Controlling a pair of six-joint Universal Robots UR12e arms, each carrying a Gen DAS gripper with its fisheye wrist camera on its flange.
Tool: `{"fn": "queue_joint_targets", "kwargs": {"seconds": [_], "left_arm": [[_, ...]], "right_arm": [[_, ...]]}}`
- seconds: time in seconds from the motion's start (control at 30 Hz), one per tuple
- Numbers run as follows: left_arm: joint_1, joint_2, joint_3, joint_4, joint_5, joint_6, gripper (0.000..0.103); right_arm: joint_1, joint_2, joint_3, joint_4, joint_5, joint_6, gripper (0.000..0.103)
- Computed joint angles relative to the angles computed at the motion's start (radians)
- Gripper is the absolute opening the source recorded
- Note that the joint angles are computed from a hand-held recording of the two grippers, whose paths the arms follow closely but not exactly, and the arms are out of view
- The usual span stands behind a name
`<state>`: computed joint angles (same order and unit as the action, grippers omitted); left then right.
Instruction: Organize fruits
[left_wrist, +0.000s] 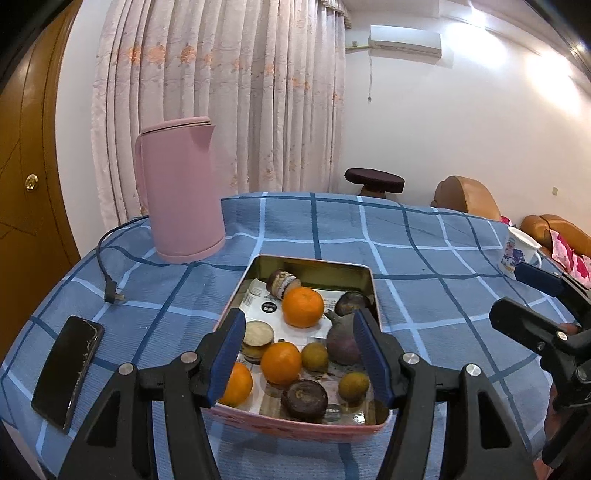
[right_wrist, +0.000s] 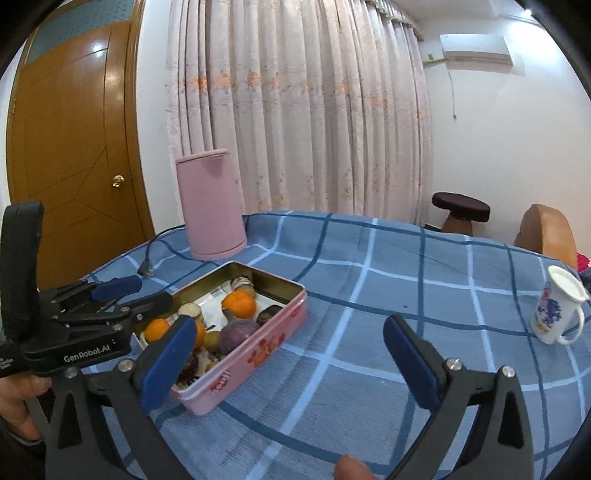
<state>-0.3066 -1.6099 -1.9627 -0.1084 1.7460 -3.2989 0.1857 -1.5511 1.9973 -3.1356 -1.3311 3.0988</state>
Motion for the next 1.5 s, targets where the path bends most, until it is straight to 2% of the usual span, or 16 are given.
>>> {"fn": "queue_joint_targets", "kwargs": {"seconds": [1.13,1.2,1.23,1.27,1.5], "left_arm": [[-0.024,-0.002,0.014,-0.033,0.024,0.004,0.063],[-0.025,-0.001,0.015,-0.033,0.018,0.002,0.073],[-0.027,0.0,0.015,-0.031,0.021,0.001,0.085],[-0.03,-0.001,0.015,-0.025,0.032,0.002,0.088],[-0.042,-0.003,0.019,-0.017,0.055,0.018,0.088]], "right_arm": [[-0.024,-0.027,0.033,-0.041,0.002,0.023,0.103],[-0.027,-0.03,0.035,-0.046,0.004,0.025,0.103],[-0.028,-0.031,0.036,-0.047,0.006,0.025,0.103],[-0.029,-0.032,0.037,-0.049,0.007,0.025,0.103],[-0.034,-0.035,0.042,-0.054,0.01,0.029,0.103]]}}
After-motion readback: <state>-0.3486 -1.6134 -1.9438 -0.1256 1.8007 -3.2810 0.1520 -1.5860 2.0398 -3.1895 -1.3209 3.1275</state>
